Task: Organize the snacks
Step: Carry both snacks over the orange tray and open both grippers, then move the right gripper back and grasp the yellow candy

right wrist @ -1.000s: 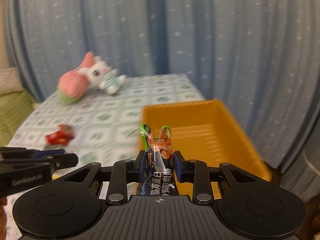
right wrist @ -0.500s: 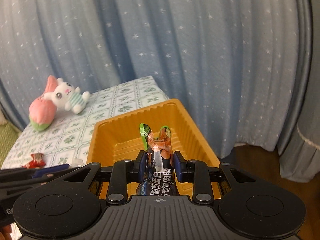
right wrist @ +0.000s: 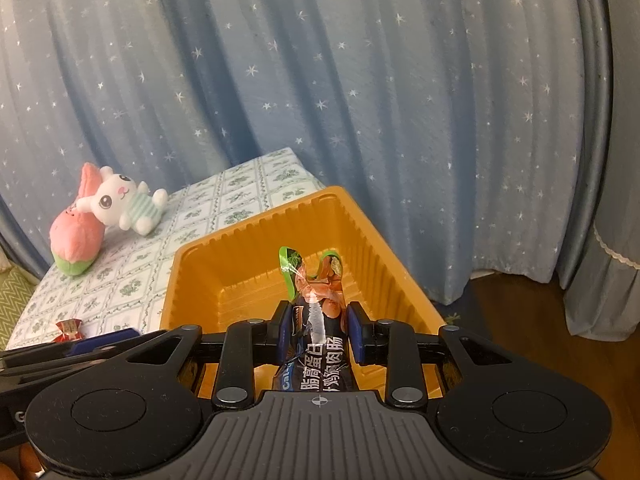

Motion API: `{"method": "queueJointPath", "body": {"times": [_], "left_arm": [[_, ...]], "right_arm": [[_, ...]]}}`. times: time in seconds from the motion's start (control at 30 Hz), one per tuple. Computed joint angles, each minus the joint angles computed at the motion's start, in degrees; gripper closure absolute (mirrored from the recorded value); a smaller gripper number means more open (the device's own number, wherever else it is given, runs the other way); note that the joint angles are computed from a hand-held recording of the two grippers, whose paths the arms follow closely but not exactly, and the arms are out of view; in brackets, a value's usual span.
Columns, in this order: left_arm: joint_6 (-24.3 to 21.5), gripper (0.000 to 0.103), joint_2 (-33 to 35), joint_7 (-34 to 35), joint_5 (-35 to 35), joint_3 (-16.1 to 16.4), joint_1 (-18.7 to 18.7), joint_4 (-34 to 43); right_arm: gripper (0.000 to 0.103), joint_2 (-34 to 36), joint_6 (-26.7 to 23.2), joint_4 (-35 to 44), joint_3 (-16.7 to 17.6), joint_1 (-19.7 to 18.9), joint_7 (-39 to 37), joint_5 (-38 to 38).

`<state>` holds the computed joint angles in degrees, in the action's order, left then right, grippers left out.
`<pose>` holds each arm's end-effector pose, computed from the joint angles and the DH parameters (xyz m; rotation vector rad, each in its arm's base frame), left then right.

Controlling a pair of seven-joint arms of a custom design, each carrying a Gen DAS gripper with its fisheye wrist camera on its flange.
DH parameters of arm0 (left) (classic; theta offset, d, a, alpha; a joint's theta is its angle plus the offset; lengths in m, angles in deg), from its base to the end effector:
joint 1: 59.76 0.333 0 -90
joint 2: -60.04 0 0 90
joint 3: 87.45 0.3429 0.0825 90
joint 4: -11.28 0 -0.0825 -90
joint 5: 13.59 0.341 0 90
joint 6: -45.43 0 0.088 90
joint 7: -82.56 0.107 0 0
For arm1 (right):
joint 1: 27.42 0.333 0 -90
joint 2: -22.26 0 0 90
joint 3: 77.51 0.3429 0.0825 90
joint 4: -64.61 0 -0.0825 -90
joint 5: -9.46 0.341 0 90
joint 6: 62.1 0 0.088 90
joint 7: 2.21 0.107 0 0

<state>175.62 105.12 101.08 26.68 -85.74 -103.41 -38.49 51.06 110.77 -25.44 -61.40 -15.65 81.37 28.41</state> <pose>0.5850 -0.5190 0.5401 -1.8935 1.5379 -0.9348 0.6590 0.2670 0.5133 -1.6796 1.3907 -0.3278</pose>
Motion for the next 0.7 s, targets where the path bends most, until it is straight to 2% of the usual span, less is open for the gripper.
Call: {"method": "queueJointPath", "body": {"times": [0.13,0.33,0.4,0.43,0.47,0.53,0.7], "left_arm": [[-0.8,0.071,-4.6,-3.2,1.7,0.0,-0.6,-7.3],[-3.3,0.071,-7.8,-4.6,3.2,-2.0,0.1,-12.0],[-3.7,0.068,-8.5,-5.0,3.6,-2.6,0.3,-13.1],[-3.9,0.065,-8.9,-5.4,3.8,-2.8,0.4,-13.7],[-4.1,0.061,-9.2,-5.6,4.0,-3.0,0.4,-14.1],[-4.5,0.059,-9.8,-5.7,4.3,-3.5,0.7,-14.9],[-5.1,0.058,-12.1,-7.1,5.2,-4.4,1.0,-18.0]], "right_arm": [[0.073,0.5,-0.1,0.6,0.9,-0.2,-0.9,0.3],[0.073,1.3,0.6,1.2,3.3,-1.1,-3.5,1.4],[0.073,1.7,1.3,1.3,4.8,-2.0,-5.0,2.1],[0.071,1.9,0.8,1.8,4.2,-1.4,-4.7,1.9],[0.060,1.9,0.7,1.9,4.3,-1.4,-4.8,2.2],[0.042,1.7,1.6,1.3,5.1,-1.9,-5.6,2.9],[0.042,0.3,2.5,-0.2,4.7,-1.2,-6.0,2.5]]}}
